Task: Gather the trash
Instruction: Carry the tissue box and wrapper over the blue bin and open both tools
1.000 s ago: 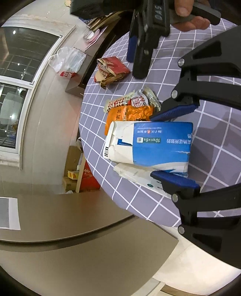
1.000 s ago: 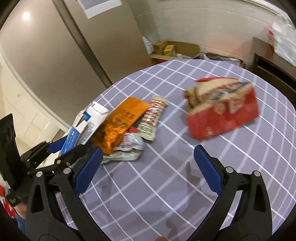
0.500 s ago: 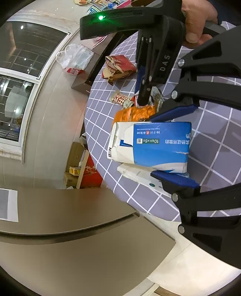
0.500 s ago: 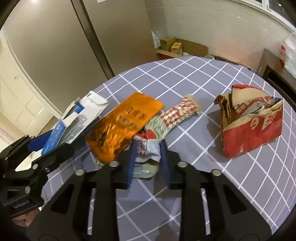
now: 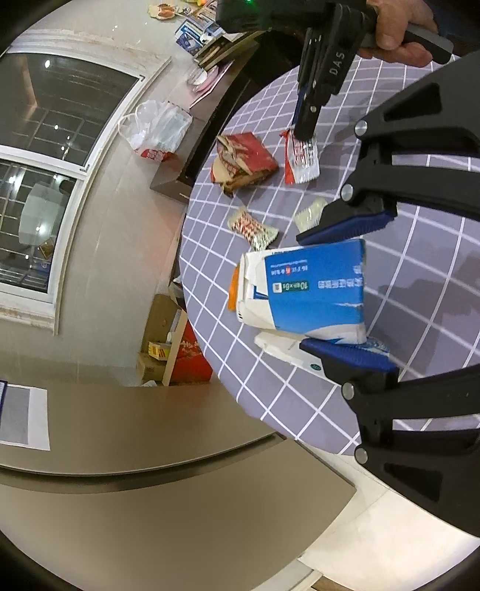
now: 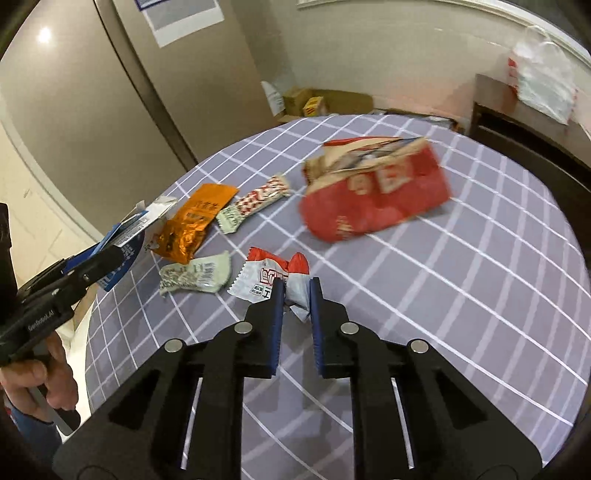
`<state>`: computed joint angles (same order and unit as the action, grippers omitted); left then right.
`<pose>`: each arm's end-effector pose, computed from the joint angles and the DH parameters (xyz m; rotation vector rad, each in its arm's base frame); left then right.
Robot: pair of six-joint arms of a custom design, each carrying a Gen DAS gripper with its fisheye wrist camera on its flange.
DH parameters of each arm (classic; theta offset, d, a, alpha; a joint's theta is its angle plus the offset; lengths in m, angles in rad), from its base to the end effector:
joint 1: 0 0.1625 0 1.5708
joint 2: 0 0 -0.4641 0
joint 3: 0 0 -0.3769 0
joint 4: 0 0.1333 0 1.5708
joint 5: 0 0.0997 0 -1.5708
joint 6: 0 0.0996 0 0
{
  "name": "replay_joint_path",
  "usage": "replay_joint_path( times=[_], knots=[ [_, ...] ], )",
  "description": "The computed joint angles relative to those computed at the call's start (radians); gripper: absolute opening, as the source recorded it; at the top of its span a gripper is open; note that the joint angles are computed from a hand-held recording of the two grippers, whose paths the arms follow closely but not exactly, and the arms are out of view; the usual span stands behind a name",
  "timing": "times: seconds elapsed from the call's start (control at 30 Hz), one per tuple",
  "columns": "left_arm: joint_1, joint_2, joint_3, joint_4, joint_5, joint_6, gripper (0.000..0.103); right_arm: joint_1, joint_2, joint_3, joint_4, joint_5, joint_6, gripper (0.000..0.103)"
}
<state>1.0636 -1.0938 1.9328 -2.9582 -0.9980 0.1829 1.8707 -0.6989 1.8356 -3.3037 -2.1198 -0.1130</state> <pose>-0.1246 -0.6099 0.2749 0.6625 2.4666 -0.8276 0.2680 -0.5912 0.1048 0.3043 -2.5204 0.8402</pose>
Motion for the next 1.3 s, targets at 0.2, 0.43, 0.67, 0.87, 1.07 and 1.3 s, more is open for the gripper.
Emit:
replay_joint_path(
  times=[0.2,0.43,0.67,0.87,1.07,1.3],
  knots=[
    [-0.029,-0.020,0.030,-0.003,-0.002,-0.015,0.049,-0.002,-0.066,0.091,-0.083,0.002,0.008,0.014],
    [-0.062,-0.039,0.076,-0.003,0.005,-0.040,0.049,-0.014,-0.122,0.173,-0.153,0.018,0.016,0.014],
    [-0.144,-0.067,0.122,-0.047,0.013,-0.036,0.049,-0.017,-0.196,0.256,-0.240,0.028,0.017,0.014],
    [-0.221,-0.056,0.141,-0.081,-0.003,-0.030,0.049,-0.019,-0.276,0.336,-0.320,0.017,0.005,0.014],
    [-0.294,0.018,0.125,-0.100,-0.078,-0.033,0.049,-0.037,-0.381,0.442,-0.426,-0.009,0.000,0.014],
    [-0.374,0.159,0.072,-0.097,-0.214,-0.045,0.049,-0.104,-0.545,0.587,-0.542,-0.065,0.007,0.014]
  ],
)
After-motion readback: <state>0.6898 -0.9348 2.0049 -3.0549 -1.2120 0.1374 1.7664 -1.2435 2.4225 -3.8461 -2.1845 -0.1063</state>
